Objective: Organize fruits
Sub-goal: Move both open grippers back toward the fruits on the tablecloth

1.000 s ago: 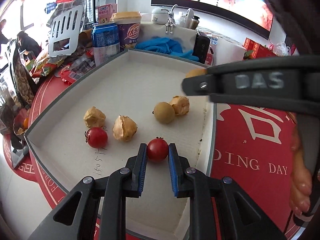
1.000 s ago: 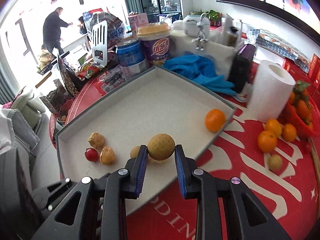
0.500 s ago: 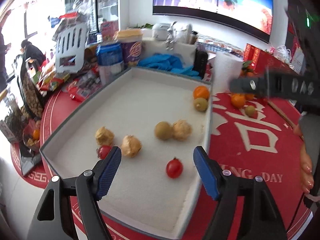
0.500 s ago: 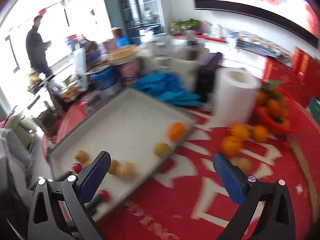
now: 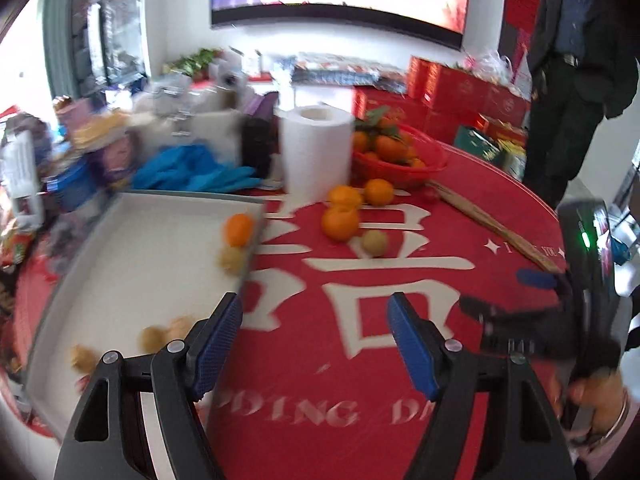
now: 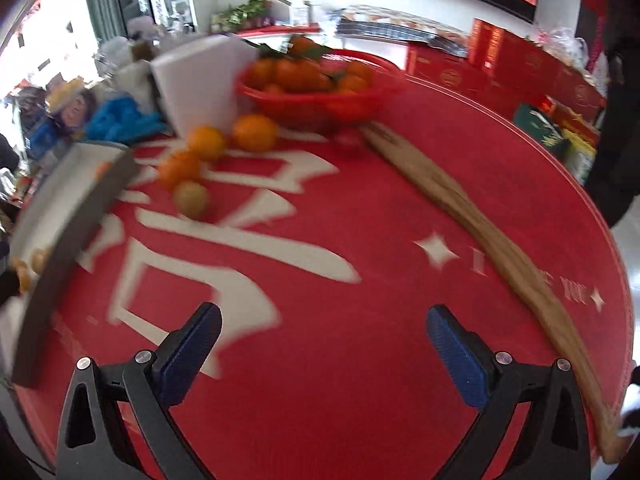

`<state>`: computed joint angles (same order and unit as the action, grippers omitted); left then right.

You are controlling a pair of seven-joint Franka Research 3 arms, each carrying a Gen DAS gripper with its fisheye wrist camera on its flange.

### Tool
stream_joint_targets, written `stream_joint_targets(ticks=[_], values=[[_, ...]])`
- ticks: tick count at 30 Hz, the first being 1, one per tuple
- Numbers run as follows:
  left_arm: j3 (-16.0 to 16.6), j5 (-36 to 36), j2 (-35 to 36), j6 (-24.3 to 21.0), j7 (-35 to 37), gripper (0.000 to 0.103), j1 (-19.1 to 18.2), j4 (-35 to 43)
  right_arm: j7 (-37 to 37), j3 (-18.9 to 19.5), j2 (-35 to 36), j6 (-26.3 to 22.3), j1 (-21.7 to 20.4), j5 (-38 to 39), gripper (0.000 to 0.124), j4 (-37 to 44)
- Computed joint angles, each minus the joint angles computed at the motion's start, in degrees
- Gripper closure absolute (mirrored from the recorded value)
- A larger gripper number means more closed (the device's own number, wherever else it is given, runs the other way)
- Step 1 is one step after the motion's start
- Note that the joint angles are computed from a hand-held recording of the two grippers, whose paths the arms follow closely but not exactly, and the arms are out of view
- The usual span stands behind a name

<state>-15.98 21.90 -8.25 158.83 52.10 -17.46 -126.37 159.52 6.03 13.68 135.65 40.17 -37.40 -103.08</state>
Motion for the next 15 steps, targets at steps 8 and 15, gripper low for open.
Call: stream_joint_targets(ticks=[8,15], values=[[0.41,-2.16,15.72,-7.46,-0.65,0.025,-1.94,17.18,4.07,0.08,-2.06,2.05,-0.36,-4.55,0.021,-3.95],[2.46,2.84,25.21,-14.68,-4.45,0.026,-4.99,29.33,4.81,0.41,-1.60,2.19,-0.47,-5.28,0.021,-3.77]])
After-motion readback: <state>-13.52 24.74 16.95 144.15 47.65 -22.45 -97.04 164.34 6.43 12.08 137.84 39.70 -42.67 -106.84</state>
